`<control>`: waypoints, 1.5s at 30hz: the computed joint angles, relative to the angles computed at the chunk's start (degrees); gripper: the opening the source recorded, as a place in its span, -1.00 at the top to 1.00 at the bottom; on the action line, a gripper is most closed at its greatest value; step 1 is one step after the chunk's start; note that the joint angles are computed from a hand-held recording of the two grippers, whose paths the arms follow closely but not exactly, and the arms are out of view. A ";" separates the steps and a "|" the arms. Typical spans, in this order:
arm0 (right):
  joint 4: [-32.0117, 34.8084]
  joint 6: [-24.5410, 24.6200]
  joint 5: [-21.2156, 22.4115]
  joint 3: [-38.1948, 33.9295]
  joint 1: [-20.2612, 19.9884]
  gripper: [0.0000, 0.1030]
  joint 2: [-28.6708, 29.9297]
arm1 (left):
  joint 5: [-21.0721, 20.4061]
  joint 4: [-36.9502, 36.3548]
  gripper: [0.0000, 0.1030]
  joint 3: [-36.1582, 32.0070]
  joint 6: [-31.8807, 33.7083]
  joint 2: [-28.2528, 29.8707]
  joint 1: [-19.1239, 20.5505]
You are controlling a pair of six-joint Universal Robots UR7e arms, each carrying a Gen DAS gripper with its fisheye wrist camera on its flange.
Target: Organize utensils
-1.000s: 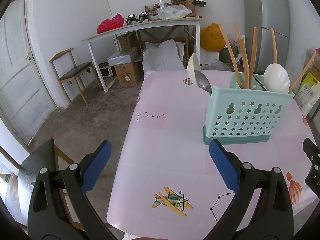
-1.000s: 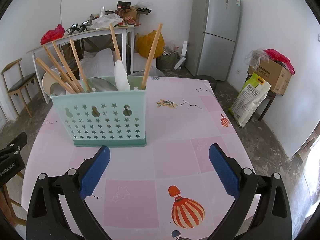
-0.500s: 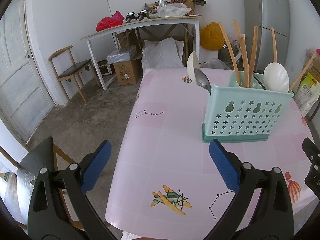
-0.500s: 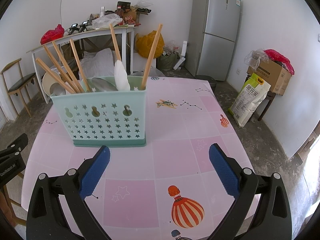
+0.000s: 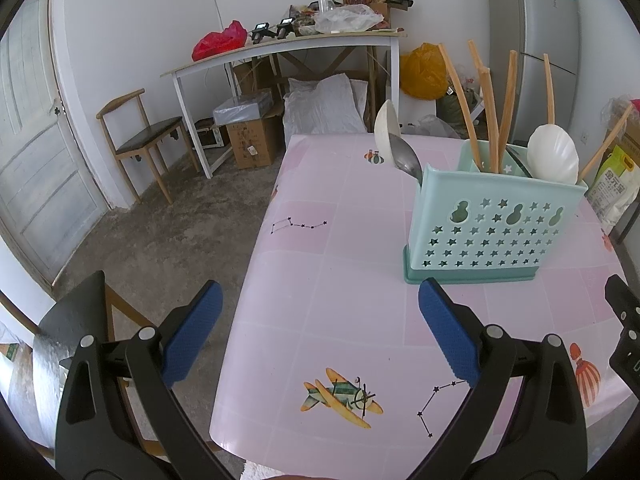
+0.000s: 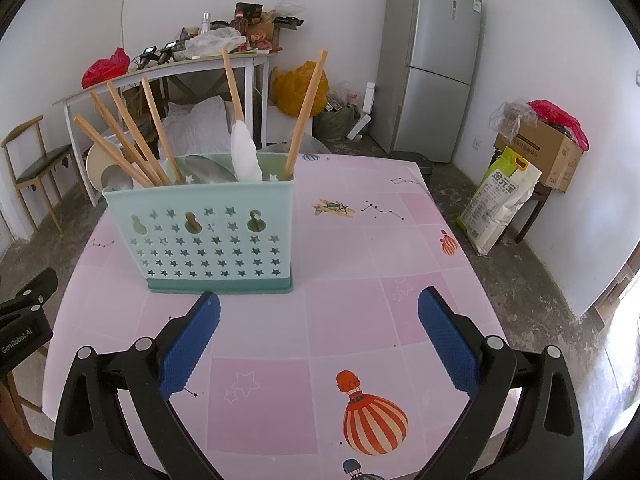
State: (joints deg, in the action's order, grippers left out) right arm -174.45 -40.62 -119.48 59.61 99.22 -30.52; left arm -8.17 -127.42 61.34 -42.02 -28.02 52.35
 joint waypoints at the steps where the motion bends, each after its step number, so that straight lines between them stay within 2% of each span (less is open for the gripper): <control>1: -0.02 -0.06 0.01 0.02 -0.01 -0.87 -0.03 | -0.05 0.00 -0.83 -0.01 -0.11 0.10 0.00; 45: 0.32 -0.01 -0.09 0.04 0.15 -0.87 -0.07 | -0.62 -0.63 -0.84 0.75 0.00 -0.23 0.12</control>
